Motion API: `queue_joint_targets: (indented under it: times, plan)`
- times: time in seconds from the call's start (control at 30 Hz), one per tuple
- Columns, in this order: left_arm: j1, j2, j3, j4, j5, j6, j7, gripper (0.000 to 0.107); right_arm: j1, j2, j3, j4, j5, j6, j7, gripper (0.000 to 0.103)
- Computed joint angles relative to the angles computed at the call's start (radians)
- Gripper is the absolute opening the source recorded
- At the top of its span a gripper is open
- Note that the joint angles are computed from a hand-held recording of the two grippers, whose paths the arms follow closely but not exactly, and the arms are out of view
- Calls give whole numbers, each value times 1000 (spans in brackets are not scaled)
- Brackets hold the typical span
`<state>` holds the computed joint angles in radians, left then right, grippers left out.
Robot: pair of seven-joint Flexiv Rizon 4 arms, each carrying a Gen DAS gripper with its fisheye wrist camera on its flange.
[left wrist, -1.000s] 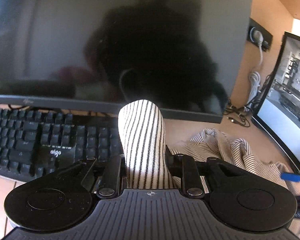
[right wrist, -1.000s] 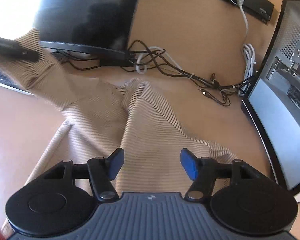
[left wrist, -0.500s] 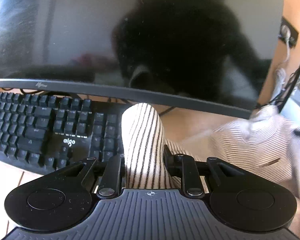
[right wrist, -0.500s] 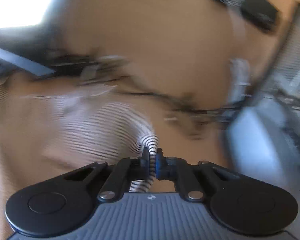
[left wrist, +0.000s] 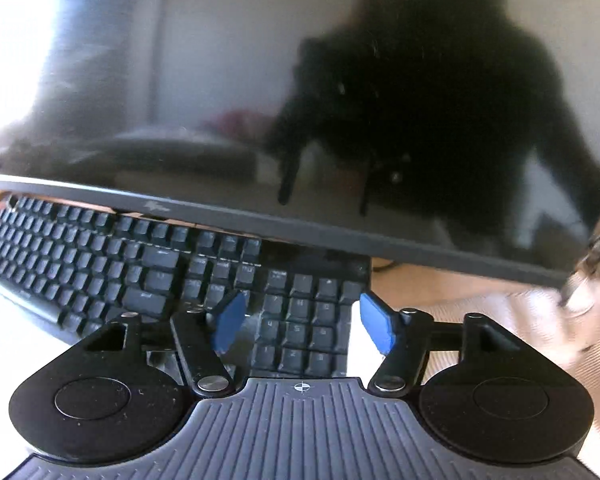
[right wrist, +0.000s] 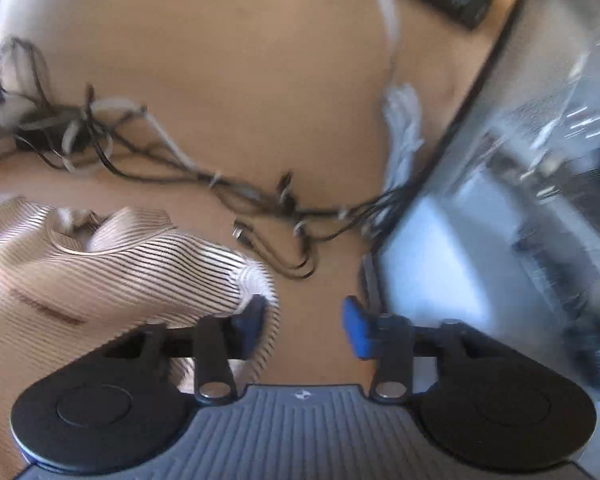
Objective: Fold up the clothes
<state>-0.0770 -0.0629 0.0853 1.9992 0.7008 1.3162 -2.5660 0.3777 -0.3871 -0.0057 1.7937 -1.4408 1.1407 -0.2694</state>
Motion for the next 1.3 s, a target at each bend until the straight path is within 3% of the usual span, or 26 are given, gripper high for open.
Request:
queue_joint_targets:
  times: [0.17,0.23,0.3,0.33,0.43,0.5,0.67,0.77,0.87,1.0,1.07,1.17,1.2,1.23,1.3]
  plan:
    - [-26,-54,-49,39,-126,233,107,96,-63,182,71,207,37,120,51,47]
    - [25,-118,-175,78,-269,376,264,96,-68,237,96,276,38,105,48,53]
    - [67,-193,-305,79,-315,450,348,97,-69,275,122,334,59,54,70,54]
    - [61,-235,-334,67,-315,472,373,97,-70,284,138,360,124,39,75,54]
    - [36,-321,-380,43,-307,482,459,98,-63,312,172,433,286,14,121,54]
    - [12,-341,-370,54,-304,470,510,98,-56,351,187,479,316,1,189,54]
    - [38,-295,-382,139,-347,485,573,99,-67,499,242,595,366,50,400,54]
    - [74,-258,-402,199,-373,502,604,99,-80,575,276,661,461,130,523,54]
    - [101,-242,-422,250,-405,539,623,100,-79,598,305,711,608,247,597,54]
    - [87,-239,-419,272,-458,570,656,101,-30,604,367,717,790,236,625,54]
    - [116,-248,-452,281,-477,591,666,102,-51,595,393,714,752,243,677,54]
    - [148,-252,-489,296,-497,606,688,103,-140,528,397,691,501,300,865,53]
    - [143,-251,-486,297,-506,604,698,103,-151,505,385,673,408,298,923,48]
    - [138,-251,-484,297,-514,603,707,103,-143,489,373,653,365,270,928,28]
    - [149,-253,-496,301,-520,606,716,103,-107,494,354,621,377,190,838,4]
